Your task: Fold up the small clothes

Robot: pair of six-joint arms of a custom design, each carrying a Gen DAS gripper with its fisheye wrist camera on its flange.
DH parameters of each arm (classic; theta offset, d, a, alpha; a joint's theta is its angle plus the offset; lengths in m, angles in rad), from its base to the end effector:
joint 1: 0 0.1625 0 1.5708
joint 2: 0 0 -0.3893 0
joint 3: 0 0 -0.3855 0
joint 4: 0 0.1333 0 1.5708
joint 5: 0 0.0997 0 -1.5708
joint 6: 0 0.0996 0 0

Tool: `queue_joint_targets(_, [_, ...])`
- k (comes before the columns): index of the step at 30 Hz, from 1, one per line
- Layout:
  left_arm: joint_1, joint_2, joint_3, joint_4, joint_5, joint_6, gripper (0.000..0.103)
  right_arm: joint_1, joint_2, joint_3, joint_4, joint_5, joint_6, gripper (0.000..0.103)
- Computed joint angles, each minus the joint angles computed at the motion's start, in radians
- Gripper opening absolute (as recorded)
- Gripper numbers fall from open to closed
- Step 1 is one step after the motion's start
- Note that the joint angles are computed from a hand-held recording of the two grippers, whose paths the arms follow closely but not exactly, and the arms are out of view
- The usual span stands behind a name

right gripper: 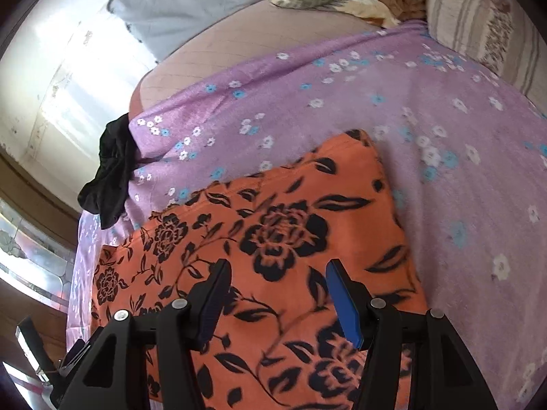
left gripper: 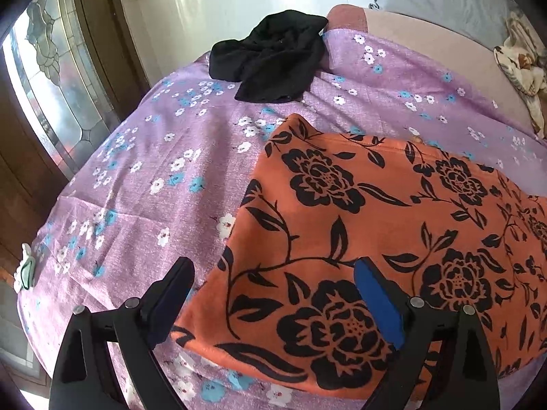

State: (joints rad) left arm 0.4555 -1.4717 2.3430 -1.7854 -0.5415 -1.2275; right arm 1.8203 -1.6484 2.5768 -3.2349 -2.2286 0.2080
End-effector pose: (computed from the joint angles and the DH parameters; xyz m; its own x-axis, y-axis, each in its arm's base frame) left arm -0.2041 -0.3434 0.1534 -0.5879 -0.0948 -0.8033 0.4683 0.7699 -0.4336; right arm 0.1511 -0.2996 0.2505 -0.8872 0.3462 0.3049 0.0002 0.6612 -0.7502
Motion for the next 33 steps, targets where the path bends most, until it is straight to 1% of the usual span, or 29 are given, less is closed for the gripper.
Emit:
queue_joint_targets(3, [0.004,0.003,0.000,-0.024,0.004,0.022,0.094,0.003,0.041,-0.015,-0.045,0.009,-0.023,0.061])
queue_joint_targets(7, [0.011,0.004,0.003,-0.051,0.013,0.043,0.094,-0.002,0.082,-0.035,-0.035,0.011,-0.041,0.061])
queue_joint_targets(9, [0.013,0.005,0.004,-0.058,0.018,0.047,0.094,-0.016,0.094,-0.043,0.001,0.019,-0.038,0.061])
queue_joint_targets(12, [0.011,0.002,0.010,-0.075,0.021,0.055,0.094,-0.048,0.100,-0.054,0.095,0.022,-0.002,0.062])
queue_joint_targets(15, [0.004,0.003,0.013,-0.082,0.029,0.060,0.094,-0.027,0.113,-0.056,0.077,0.000,-0.010,0.062])
queue_joint_targets(16, [-0.001,0.002,0.017,-0.091,0.033,0.065,0.094,-0.023,0.111,-0.051,0.060,0.004,-0.014,0.062])
queue_joint_targets(19, [-0.014,-0.003,0.026,-0.113,0.036,0.081,0.094,-0.021,0.090,-0.032,0.004,0.055,-0.037,0.062])
queue_joint_targets(21, [-0.026,-0.006,0.033,-0.131,0.041,0.091,0.094,-0.003,0.095,-0.024,-0.050,0.066,-0.066,0.062])
queue_joint_targets(23, [-0.036,-0.009,0.043,-0.157,0.045,0.109,0.094,0.004,0.103,-0.021,-0.079,0.095,-0.086,0.062])
queue_joint_targets(25, [-0.043,-0.010,0.049,-0.179,0.047,0.126,0.094,0.016,0.119,-0.024,-0.080,0.114,-0.099,0.062])
queue_joint_targets(30, [-0.050,-0.008,0.057,-0.221,0.048,0.156,0.094,0.050,0.191,-0.042,-0.059,0.115,-0.104,0.062])
queue_joint_targets(33, [-0.050,-0.006,0.060,-0.236,0.047,0.164,0.094,0.038,0.210,-0.051,-0.014,0.119,-0.098,0.062])
